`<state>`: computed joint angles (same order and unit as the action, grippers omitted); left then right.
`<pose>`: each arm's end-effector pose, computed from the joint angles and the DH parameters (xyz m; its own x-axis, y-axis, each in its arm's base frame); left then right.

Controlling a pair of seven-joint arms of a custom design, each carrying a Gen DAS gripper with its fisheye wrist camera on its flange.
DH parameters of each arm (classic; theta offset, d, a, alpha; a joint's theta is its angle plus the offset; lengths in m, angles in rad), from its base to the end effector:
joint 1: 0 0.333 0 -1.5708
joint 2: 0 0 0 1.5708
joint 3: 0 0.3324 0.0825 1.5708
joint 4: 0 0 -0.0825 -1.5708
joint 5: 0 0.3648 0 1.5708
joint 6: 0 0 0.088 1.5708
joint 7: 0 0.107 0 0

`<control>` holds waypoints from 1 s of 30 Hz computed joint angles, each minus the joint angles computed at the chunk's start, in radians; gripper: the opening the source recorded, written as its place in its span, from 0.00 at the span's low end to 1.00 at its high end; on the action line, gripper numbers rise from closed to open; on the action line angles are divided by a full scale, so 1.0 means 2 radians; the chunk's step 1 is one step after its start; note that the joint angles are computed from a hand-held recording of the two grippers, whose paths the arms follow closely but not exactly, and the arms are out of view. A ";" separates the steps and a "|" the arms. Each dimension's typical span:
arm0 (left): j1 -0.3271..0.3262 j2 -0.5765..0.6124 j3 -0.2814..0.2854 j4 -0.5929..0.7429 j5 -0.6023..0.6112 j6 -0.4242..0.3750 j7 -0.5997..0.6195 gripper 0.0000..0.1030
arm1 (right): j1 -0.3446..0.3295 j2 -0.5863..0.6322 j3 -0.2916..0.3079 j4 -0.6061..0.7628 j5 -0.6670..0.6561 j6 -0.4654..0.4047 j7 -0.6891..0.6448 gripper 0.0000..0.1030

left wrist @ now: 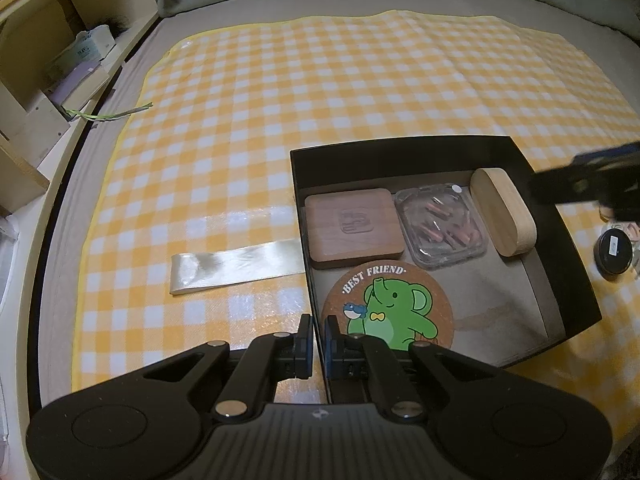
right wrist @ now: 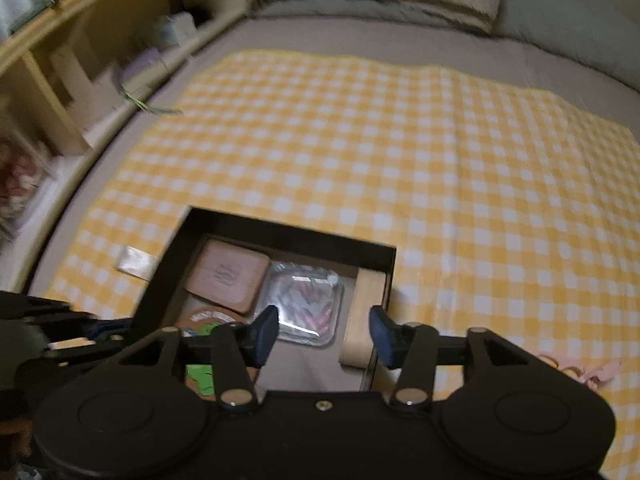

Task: Organize rigid objects
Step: 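Move the right tool to the pink eyelash curler and grasp it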

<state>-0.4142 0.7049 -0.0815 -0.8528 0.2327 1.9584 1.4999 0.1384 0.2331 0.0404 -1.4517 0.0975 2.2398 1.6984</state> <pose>0.6916 -0.3264 0.5577 -0.3912 -0.9078 -0.1512 -0.8169 0.4182 -0.3972 0.6496 0.1167 0.6335 0.0557 -0.9836 -0.1718 -0.8617 0.0396 -0.5058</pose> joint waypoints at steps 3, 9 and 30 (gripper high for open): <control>-0.003 0.002 0.002 0.004 0.004 -0.003 -0.001 0.05 | -0.011 -0.027 0.003 -0.035 0.029 0.046 -0.034 0.68; -0.006 0.006 0.004 0.010 0.009 -0.007 0.000 0.05 | -0.016 -0.070 -0.008 -0.099 0.035 0.150 -0.078 0.91; -0.010 0.016 0.007 0.028 0.016 -0.019 -0.001 0.05 | -0.072 -0.104 -0.060 -0.181 -0.042 0.221 -0.056 1.00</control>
